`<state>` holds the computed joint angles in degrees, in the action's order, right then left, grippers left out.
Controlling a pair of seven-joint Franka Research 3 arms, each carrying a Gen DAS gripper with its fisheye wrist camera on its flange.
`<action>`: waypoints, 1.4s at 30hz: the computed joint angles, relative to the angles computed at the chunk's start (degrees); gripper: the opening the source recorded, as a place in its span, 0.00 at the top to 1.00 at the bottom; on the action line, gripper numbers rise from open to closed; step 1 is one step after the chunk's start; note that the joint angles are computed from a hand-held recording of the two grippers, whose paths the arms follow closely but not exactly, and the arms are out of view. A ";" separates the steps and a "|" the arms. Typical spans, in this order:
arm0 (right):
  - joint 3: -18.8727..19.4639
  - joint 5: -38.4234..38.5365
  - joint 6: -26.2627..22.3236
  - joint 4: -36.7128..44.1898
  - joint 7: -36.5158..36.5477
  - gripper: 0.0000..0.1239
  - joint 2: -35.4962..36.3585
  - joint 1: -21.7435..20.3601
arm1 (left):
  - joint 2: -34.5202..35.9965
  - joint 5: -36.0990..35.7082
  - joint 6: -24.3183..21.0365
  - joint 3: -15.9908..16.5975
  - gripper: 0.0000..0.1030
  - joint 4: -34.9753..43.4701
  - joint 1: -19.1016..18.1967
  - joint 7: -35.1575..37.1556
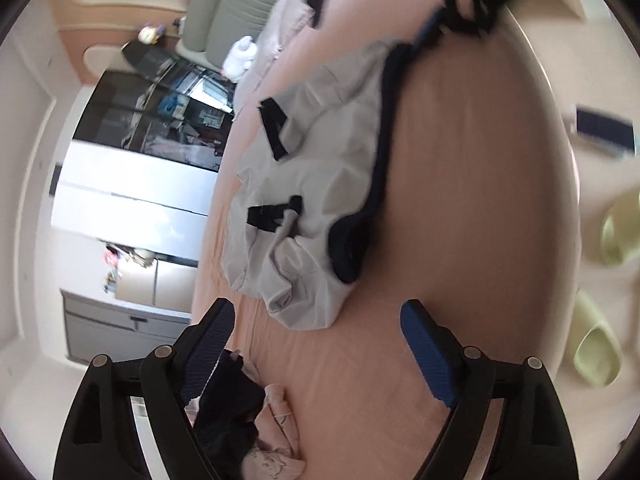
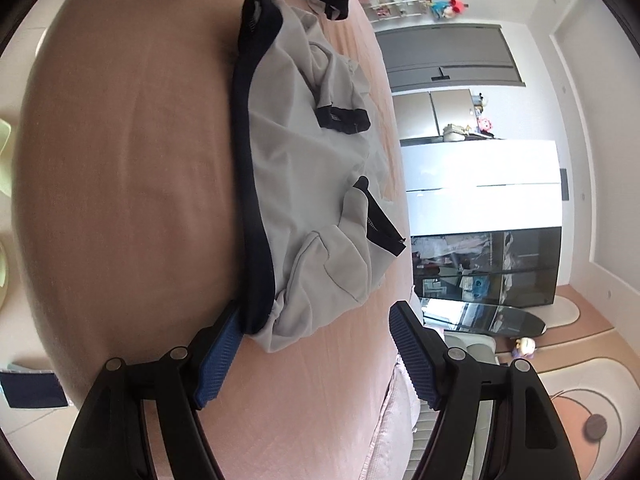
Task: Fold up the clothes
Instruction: 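Fold the hem over toward the collar with both grippers, then grasp the folded shirt edge with both grippers and lift it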
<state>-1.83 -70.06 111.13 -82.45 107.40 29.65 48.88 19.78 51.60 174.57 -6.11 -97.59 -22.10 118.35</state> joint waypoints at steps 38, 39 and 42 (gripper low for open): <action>-6.20 -12.73 12.79 3.10 -2.08 0.18 4.34 -1.57 | 20.07 -6.66 14.09 15.16 0.00 24.33 -11.14 7.50; -6.32 -14.05 12.72 2.96 -1.38 0.18 4.43 -1.45 | 20.33 -6.75 15.20 16.37 0.00 24.40 -11.82 7.54; -5.53 -14.00 13.37 3.17 -1.51 0.18 4.47 -2.36 | 19.99 -6.76 14.78 12.48 0.03 23.72 -9.41 11.01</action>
